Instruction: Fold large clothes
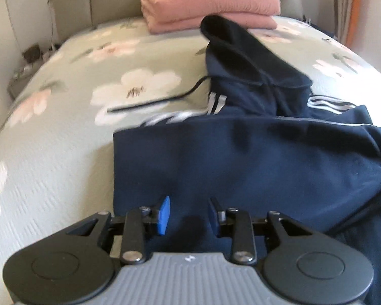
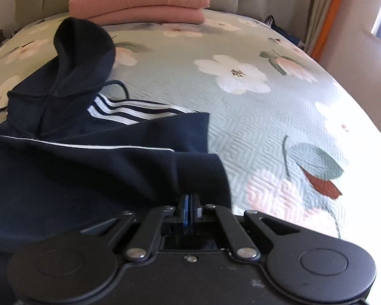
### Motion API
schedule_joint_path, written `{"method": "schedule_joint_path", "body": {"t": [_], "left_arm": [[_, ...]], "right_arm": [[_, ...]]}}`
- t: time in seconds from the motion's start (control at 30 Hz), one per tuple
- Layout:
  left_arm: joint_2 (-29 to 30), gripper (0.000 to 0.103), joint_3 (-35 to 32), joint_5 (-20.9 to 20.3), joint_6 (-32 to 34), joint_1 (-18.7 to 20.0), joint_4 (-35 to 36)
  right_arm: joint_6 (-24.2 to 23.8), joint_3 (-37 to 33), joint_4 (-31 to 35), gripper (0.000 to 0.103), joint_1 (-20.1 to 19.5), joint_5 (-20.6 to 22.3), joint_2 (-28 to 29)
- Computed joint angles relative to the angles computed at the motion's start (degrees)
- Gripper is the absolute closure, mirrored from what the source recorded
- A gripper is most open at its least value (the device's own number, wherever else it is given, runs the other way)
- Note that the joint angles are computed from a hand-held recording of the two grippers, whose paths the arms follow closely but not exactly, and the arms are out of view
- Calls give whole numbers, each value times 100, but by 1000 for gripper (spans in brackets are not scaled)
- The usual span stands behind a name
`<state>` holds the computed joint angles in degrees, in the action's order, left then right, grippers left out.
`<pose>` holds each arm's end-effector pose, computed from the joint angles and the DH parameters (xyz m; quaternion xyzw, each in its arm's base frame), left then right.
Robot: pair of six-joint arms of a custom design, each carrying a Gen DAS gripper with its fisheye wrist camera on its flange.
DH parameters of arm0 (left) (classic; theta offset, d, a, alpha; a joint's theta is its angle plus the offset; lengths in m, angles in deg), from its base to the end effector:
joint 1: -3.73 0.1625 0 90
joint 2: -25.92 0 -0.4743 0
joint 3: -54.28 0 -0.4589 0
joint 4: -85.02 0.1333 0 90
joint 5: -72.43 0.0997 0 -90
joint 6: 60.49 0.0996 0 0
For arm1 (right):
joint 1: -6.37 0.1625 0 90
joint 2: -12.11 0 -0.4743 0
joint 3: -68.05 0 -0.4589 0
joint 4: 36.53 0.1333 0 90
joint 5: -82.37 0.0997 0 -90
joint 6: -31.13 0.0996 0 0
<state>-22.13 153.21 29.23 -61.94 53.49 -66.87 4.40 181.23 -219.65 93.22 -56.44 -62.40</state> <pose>-0.3063 -0.6807 0.1113 0.2674 0.8743 -0.2229 0.3381 0.0255 -0.5986 0.3758 -0.0196 -0.8313 0.3078 0.4624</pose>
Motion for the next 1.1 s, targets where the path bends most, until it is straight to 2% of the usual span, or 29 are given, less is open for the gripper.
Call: {"method": "schedule_joint_path", "body": {"t": [0.1, 0.17, 0.23, 0.3, 0.33, 0.4, 0.5, 0.57, 0.6, 0.63, 0.67, 0.77, 0.87, 0.93, 1.0, 1.1], "left_arm": [[40, 67, -26, 33, -87, 77, 251], [156, 66, -143, 267, 17, 30, 453], [247, 65, -321, 477, -80, -34, 820], [250, 67, -320, 497, 30, -92, 657], [239, 66, -302, 393, 132, -109, 433], [274, 66, -397, 122, 170, -127, 342], [494, 65, -565, -120, 464, -144, 110], [695, 65, -695, -330, 590, -111, -31], [773, 65, -744, -444, 560, -79, -71], [867, 62, -821, -571, 464, -25, -32], [932, 53, -844, -609, 408, 9, -55], [1002, 36, -682, -678, 853, 28, -613], [1063, 27, -564, -668, 1166, 18, -1002], [1082, 24, -460, -672, 1381, 24, -1334], [1067, 20, -320, -857, 1456, 83, -1792], [1104, 14, 0, -1179, 1830, 169, -2870]], "right_arm": [[-216, -15, 260, 103, -83, -40, 38], [-501, -114, 363, 103, -38, -136, 108], [-527, -188, 546, 103, 16, -98, 60], [-652, -277, 488, 100, 81, 55, 46], [-764, -334, 437, 99, 115, 183, 49], [-963, -524, 448, 90, 167, 486, 121], [-1051, -923, 697, 89, 209, 914, 348], [-1173, -1262, 785, 89, 177, 1391, 571], [-1263, -1424, 779, 83, 169, 1576, 700], [-1311, -1615, 771, 78, 168, 1711, 872], [-1326, -1830, 821, 69, 165, 1876, 1033], [-1346, -2375, 1061, 51, 161, 2257, 1438], [-1561, -2904, 958, 32, 193, 2422, 1936], [-1638, -3343, 732, 31, 199, 2448, 2335], [-1822, -3791, 258, 31, 216, 2410, 2789], [-2221, -4601, -117, 31, 263, 2285, 3478]]}}
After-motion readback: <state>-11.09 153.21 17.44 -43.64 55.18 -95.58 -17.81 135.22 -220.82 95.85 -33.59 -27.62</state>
